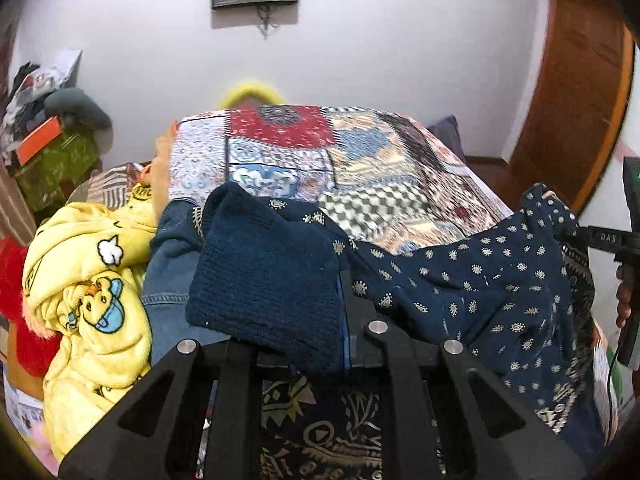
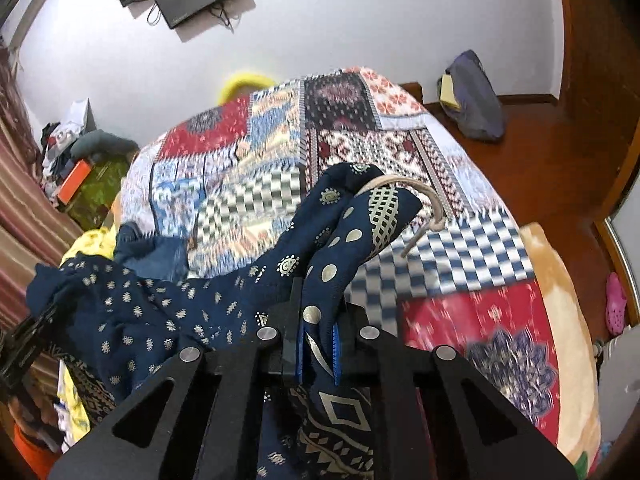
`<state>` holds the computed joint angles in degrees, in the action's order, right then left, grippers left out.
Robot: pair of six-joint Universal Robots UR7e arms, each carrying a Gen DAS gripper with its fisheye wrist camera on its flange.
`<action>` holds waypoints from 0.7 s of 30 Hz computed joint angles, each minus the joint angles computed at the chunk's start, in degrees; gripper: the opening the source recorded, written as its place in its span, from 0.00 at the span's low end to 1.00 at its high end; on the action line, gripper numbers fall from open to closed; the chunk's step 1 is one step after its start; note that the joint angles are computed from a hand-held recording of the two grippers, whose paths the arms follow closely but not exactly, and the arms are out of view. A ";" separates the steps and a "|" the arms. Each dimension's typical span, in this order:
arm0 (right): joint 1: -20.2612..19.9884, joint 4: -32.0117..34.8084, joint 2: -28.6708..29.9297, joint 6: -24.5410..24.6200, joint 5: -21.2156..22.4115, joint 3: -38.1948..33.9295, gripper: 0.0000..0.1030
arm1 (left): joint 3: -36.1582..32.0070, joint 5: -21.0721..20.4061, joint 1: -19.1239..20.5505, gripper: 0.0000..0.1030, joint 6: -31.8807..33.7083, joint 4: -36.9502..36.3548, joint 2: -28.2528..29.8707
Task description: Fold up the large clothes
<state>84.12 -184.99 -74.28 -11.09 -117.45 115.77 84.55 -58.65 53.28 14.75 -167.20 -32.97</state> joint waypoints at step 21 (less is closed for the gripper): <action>-7.45 -0.44 7.98 -1.83 -0.41 -5.21 0.32 | -15.08 -3.06 11.54 0.24 -6.23 14.44 10.85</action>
<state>76.67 -185.43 -66.30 -12.92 -117.87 110.55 69.47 -61.71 64.82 8.53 -152.77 -22.13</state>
